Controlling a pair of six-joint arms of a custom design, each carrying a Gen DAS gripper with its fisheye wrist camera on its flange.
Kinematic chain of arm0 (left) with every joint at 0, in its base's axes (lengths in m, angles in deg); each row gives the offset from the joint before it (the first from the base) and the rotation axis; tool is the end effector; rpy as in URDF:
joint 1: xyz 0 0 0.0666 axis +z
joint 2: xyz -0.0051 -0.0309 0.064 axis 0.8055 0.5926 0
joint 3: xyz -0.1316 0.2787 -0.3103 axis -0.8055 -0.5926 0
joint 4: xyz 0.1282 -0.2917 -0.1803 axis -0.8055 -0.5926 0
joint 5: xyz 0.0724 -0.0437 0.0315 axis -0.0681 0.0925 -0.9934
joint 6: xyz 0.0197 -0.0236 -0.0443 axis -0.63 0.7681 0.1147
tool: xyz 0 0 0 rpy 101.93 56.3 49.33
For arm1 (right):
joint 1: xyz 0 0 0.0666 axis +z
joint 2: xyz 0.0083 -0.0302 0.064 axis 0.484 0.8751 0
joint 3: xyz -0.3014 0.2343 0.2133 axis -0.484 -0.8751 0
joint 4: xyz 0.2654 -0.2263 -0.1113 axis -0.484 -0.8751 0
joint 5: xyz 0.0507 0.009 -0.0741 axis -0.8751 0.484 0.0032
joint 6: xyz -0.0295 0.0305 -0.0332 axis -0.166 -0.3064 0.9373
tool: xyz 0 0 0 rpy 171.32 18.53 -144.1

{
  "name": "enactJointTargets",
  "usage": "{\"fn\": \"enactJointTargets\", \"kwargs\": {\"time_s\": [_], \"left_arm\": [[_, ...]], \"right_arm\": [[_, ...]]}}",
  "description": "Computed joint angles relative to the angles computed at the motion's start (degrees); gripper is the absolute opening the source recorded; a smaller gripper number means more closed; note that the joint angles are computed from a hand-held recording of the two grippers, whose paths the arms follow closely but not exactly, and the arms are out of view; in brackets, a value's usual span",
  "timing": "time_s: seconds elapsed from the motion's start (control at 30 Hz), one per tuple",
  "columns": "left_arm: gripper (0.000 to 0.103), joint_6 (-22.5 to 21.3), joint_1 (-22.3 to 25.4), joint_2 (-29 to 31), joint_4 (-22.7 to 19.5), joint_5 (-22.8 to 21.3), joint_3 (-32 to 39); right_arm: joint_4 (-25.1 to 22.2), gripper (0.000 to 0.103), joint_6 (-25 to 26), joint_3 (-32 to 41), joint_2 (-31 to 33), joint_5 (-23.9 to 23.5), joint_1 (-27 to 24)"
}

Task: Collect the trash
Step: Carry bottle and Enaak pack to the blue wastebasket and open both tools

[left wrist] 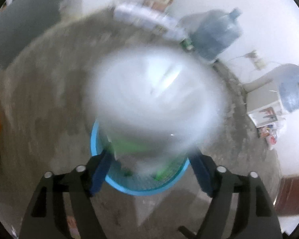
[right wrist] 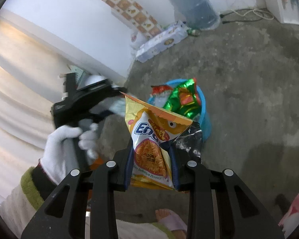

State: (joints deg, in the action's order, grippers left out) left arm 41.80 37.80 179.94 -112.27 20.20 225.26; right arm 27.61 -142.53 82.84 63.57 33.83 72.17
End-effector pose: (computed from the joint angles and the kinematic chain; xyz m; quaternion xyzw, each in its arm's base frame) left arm 0.6716 -0.2022 0.4319 0.0797 0.9756 -0.1750 0.1063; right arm 0.3581 0.3246 0.4964 0.3035 0.8611 0.2858 0.2912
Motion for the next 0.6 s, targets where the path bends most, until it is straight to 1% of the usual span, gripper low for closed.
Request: {"fn": "enactJointTargets", "kwargs": {"time_s": [0.03, 0.1, 0.17, 0.2, 0.27, 0.33, 0.37, 0.43, 0.53, 0.6], "left_arm": [[0.074, 0.65, 0.35, 0.03, -0.25, 0.83, -1.07], [0.074, 1.46, 1.2, -0.74, 0.61, 2.13, -3.89], [0.074, 1.16, 2.04, -1.19, 1.04, 2.77, -4.92], [0.074, 1.59, 1.62, -1.31, 1.54, 2.52, -5.31], [0.074, 1.51, 1.63, -1.33, 0.92, 2.6, -4.39], [0.074, 2.98, -0.19, -0.85, 1.36, 1.85, -3.59], [0.074, 2.58, -0.13, -2.5, 2.52, 1.95, -6.3], [0.074, 0.49, 0.69, -4.1, 1.47, 1.9, -6.83], [0.074, -3.81, 2.01, -4.64, -3.59, 1.27, -3.28], [0.074, -7.78, 3.26, -6.06, -6.42, 1.78, -2.08]], "right_arm": [[-0.15, 0.029, 0.08, 0.14, 0.23, -0.35, 0.05], [-0.93, 0.03, 0.41, 0.69, 0.7, -0.39, 0.14], [-0.74, 0.03, 0.7, 0.56, 0.98, -0.74, -0.2], [-0.71, 0.03, 0.62, 0.51, 1.02, -0.76, -0.18], [-0.96, 0.03, 0.61, 0.63, 1.15, -0.84, -0.27], [-1.19, 0.03, 0.75, 0.8, 1.37, -0.71, -0.43], [-1.12, 0.03, 0.84, 0.81, 1.48, -0.68, -0.49], [-1.33, 0.03, 0.94, 1.08, 1.73, -0.69, -0.62], [-0.22, 0.03, 0.85, 1.05, 2.13, -1.66, -1.25], [1.92, 0.03, 2.37, 1.9, 3.1, -3.12, -2.55]]}}
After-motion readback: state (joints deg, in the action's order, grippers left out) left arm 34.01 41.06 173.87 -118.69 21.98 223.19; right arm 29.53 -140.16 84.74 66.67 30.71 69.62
